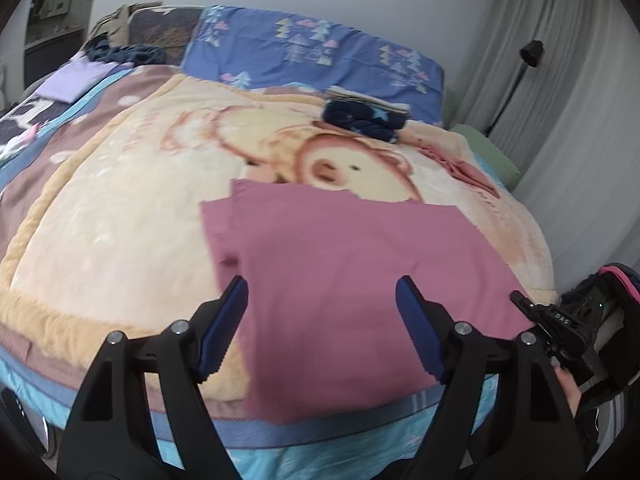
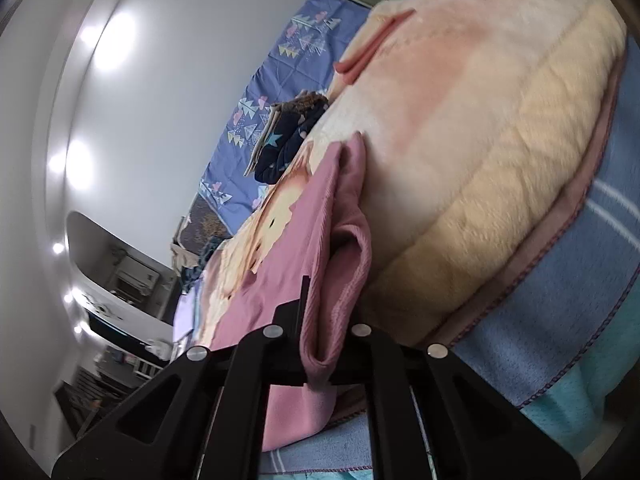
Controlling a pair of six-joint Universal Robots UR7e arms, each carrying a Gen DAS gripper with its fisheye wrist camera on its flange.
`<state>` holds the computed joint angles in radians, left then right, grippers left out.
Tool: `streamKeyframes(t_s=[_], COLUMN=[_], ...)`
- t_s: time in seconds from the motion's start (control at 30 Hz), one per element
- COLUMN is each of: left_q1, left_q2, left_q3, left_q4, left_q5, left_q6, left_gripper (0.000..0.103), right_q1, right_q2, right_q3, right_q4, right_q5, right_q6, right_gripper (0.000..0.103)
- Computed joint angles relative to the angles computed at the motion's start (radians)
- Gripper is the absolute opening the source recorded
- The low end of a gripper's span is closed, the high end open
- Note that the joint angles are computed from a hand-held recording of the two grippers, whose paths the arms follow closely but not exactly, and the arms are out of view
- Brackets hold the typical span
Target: Fold small clothes
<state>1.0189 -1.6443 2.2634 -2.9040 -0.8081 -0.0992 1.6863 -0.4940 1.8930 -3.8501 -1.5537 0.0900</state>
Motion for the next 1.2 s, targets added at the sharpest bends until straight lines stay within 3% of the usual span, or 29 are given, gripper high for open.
streamKeyframes(t_s=[0.13,0.3,0.5,0.6,0.83,0.93,0.97,1.03,1.13,1.2], left_q1=[-0.012,0.017,0.002,0.009,0.021,0.035,0.039,0.056,0.087,0.102], left_q2=[0.066,0.150,0.360,0.508,0.788,0.833,0.840,0.841,0.820,0.798], left_q3=[-0.045,-0.144,-0.403,-0.588,-0.893,-0.937,-0.942,-0.947,-0.934,-0.916], left_q4=[-0.012,0.021,0.244,0.446,0.765,0.790,0.784,0.778,0.737,0.702], left_q5=[-0.038,-0.160,-0.287,-0.377,-0.272,-0.233,-0.229,-0.245,-0.306,-0.350], left_q6=[0.030,0.047,0.142,0.138,0.060,0.025,0.017,-0.003,-0.030,-0.040], left_gripper=[0.078,0.079,0.081,0.082,0.082,0.081,0.078,0.047,0.023,0.022], right_q1=[0.044,0.078,0.095,0.104,0.114,0.115,0.115,0.116,0.123,0.117], right_q2=[0.014,0.038,0.060,0.060,0.063,0.063,0.064,0.063,0.065,0.061], right_q3=[-0.030,-0.075,-0.096,-0.101,-0.107,-0.108,-0.108,-0.105,-0.104,-0.101], right_q4=[-0.014,0.006,0.007,0.024,0.067,0.086,0.093,0.100,0.098,0.108], right_q5=[-0.043,-0.064,-0.090,-0.102,-0.102,-0.093,-0.090,-0.084,-0.093,-0.075], right_q6=[-0.084,-0.161,-0.215,-0.238,-0.286,-0.300,-0.305,-0.310,-0.325,-0.325], right_gripper=[0.004,0.004,0.004,0.004,0.004,0.004,0.004,0.004,0.004,0.004])
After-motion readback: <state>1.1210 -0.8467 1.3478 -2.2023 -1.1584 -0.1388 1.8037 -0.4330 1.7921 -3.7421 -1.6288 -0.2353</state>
